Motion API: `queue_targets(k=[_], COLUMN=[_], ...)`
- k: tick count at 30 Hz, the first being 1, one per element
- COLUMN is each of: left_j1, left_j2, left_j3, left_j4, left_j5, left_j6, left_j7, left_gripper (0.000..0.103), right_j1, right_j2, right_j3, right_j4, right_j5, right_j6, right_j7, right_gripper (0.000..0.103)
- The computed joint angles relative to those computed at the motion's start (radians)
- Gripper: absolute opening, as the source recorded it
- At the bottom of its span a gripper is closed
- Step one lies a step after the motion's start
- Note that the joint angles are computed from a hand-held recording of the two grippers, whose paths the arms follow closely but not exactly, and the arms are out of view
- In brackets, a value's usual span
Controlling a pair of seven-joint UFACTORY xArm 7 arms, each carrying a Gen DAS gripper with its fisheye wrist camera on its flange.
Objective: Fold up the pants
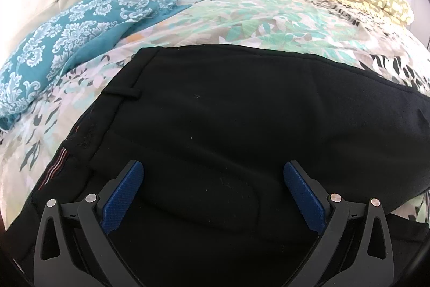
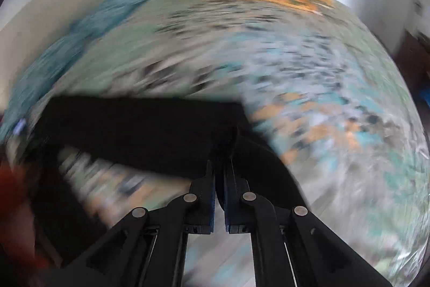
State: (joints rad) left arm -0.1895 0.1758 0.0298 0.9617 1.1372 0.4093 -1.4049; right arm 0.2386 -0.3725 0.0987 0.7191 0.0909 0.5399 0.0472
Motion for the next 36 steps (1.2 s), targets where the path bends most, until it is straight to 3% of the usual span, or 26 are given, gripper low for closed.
queue_targets(k=[2, 4, 5, 6, 8, 9, 12, 14, 17, 22, 27, 32, 36], left_j1=[-0.002, -0.003, -0.004, -0.005, -0.006, -0.006, -0.012, -0.015, -0.008, 0.03, 0.063, 0.054, 0.048], left_j2=[0.0, 0.0, 0.0, 0.0, 0.0, 0.0, -0.005, -0.016, -0.046, -0.142, -0.192, -0.164, -0.165], left_j3=[-0.003, -0.004, -0.005, -0.005, -0.008, -0.01, -0.017, -0.024, -0.041, -0.055, -0.074, -0.101, -0.096], left_j4=[0.003, 0.006, 0.007, 0.008, 0.011, 0.014, 0.02, 0.016, 0.0, -0.117, -0.204, -0.166, -0.168], left_j5=[-0.009, -0.017, -0.019, -0.022, -0.038, -0.049, -0.085, -0.118, -0.222, -0.384, -0.322, -0.263, -0.241], left_j6=[0.01, 0.019, 0.023, 0.026, 0.037, 0.045, 0.078, 0.106, 0.132, 0.042, -0.031, 0.048, 0.049], left_j7=[0.011, 0.02, 0.024, 0.028, 0.044, 0.056, 0.089, 0.113, 0.192, 0.264, 0.224, 0.187, 0.168], left_gripper=[0.102, 0.102, 0.102, 0.102, 0.102, 0.102, 0.102, 0.103, 0.103, 0.103, 0.103, 0.103, 0.103], right_j1=[0.059, 0.188, 0.192, 0.155, 0.024, -0.008, 0.037, 0.03, 0.02, 0.026, 0.034, 0.082, 0.138], right_j2=[-0.205, -0.414, -0.519, -0.623, -0.799, -0.869, -0.917, -0.876, -0.725, -0.526, -0.379, -0.342, -0.305], right_j3=[0.069, 0.082, 0.112, 0.158, 0.251, 0.3, 0.307, 0.362, 0.445, 0.547, 0.55, 0.531, 0.496], right_j4=[-0.107, -0.213, -0.259, -0.314, -0.376, -0.379, -0.351, -0.31, -0.242, -0.166, -0.15, -0.133, -0.126], right_j5=[0.059, -0.019, -0.06, -0.078, -0.136, -0.19, -0.369, -0.384, -0.352, -0.349, -0.402, -0.43, -0.454], right_j6=[0.151, 0.36, 0.465, 0.57, 0.779, 0.883, 1.052, 1.055, 0.927, 0.796, 0.696, 0.727, 0.746], right_j7=[0.027, 0.203, 0.281, 0.331, 0.339, 0.368, 0.476, 0.538, 0.642, 0.823, 0.931, 0.965, 1.001], right_gripper=[0.005, 0.005, 0.007, 0.014, 0.068, 0.074, 0.074, 0.075, 0.081, 0.081, 0.081, 0.081, 0.081])
